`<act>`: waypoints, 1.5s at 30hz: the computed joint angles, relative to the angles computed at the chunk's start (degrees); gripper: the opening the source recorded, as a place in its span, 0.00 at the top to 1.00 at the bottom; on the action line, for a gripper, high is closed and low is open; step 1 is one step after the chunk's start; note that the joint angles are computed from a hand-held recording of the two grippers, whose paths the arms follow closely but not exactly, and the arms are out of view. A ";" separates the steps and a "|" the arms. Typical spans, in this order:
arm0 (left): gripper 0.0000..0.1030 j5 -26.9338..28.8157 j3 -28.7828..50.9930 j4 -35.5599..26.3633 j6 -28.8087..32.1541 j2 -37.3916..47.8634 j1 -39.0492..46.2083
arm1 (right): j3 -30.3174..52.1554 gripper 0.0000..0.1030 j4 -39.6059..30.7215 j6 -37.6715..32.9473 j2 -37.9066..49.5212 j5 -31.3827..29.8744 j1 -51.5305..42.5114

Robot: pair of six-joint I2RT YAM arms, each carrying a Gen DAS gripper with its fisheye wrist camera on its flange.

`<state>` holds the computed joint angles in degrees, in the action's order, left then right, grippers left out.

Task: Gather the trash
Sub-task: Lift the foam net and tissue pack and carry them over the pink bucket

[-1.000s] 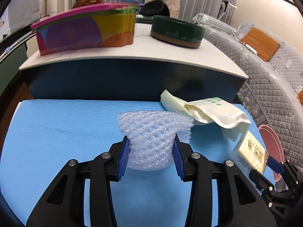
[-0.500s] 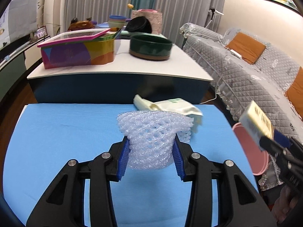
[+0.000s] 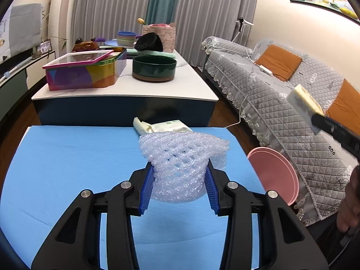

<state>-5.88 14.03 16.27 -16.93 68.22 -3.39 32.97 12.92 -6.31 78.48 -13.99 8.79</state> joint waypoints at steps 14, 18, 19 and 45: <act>0.60 -7.78 4.03 3.80 -5.19 10.22 -12.06 | 4.66 0.46 4.14 -1.72 11.05 -8.86 -17.21; 0.60 -9.48 7.40 5.67 -6.60 16.40 -15.83 | 6.28 0.46 5.36 -2.86 14.31 -9.62 -20.00; 0.61 -9.72 8.79 6.19 -7.07 18.53 -17.00 | 6.65 0.46 5.63 -3.02 15.13 -9.57 -20.42; 0.60 -7.93 38.65 3.11 -8.27 47.21 -28.09 | 17.74 0.46 3.91 -5.56 30.41 -11.03 -26.72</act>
